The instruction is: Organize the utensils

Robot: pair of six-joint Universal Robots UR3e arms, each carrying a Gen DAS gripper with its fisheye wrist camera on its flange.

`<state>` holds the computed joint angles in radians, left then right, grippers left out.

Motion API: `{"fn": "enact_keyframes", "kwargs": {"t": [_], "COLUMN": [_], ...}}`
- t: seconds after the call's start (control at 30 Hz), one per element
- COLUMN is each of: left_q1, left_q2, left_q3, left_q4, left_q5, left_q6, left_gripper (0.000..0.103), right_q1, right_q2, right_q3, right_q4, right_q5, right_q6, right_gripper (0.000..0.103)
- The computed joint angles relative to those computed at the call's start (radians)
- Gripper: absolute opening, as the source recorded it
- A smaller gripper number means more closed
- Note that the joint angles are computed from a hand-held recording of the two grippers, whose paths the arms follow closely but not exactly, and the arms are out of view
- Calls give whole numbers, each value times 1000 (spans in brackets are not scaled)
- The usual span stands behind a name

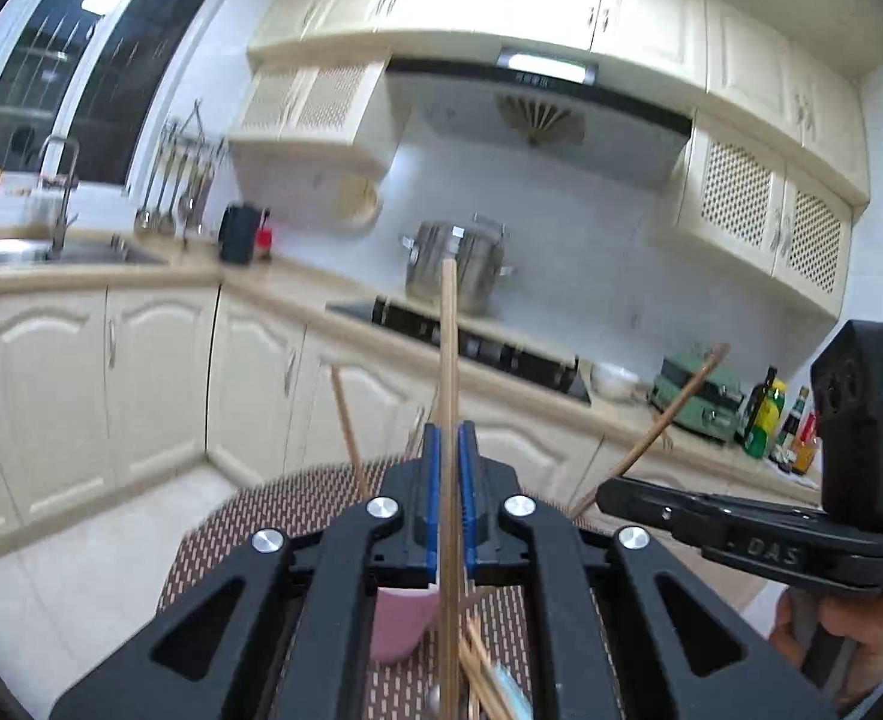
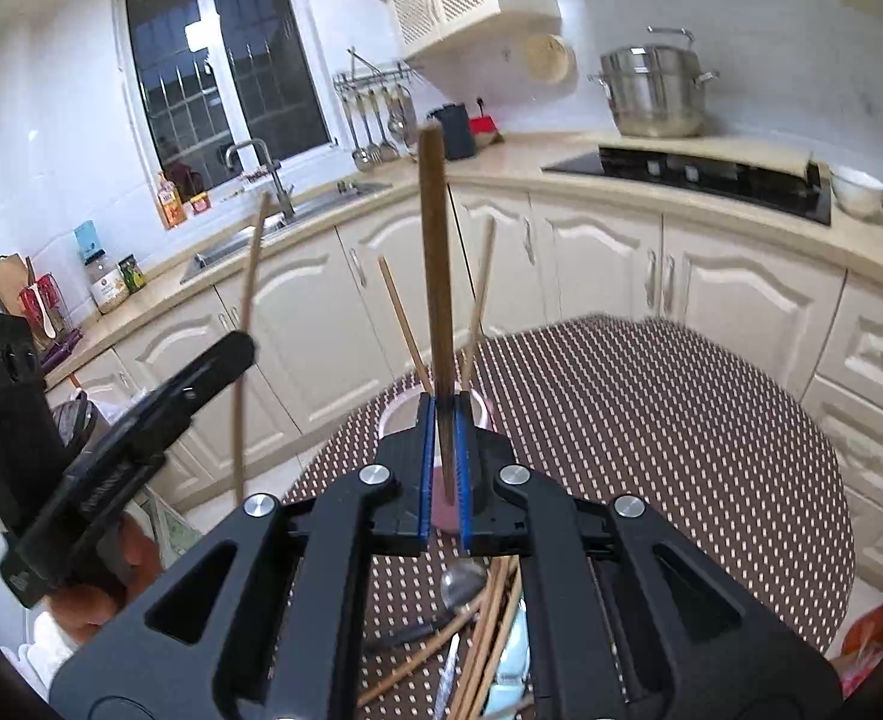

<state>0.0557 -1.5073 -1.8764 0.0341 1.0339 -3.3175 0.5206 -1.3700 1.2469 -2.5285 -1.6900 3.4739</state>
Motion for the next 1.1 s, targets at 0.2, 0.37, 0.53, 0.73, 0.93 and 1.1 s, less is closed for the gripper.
{"fn": "enact_keyframes", "kwargs": {"t": [0.2, 0.37, 0.53, 0.73, 0.93, 1.1], "left_q1": [-64, -104, -147, -189, -199, -194], "left_q2": [-182, -307, -424, -523, -568, -568], "left_q3": [144, 260, 368, 452, 482, 471], "left_q4": [194, 272, 342, 403, 404, 419], "left_q5": [79, 145, 233, 335, 371, 364], "left_q6": [-60, -108, -137, -136, -134, -138], "left_gripper": [6, 6, 6, 6, 6, 6], "right_q1": [-8, -19, -22, -34, -45, -43], "right_q2": [76, 117, 171, 252, 280, 280], "right_q3": [-165, -249, -325, -412, -415, -393], "right_q4": [36, 43, 31, 33, 38, 39], "right_q5": [4, 10, 7, 28, 54, 45], "right_q6": [-36, -54, -55, -47, -39, -35], "right_gripper": [7, 7, 6, 6, 6, 6]}}
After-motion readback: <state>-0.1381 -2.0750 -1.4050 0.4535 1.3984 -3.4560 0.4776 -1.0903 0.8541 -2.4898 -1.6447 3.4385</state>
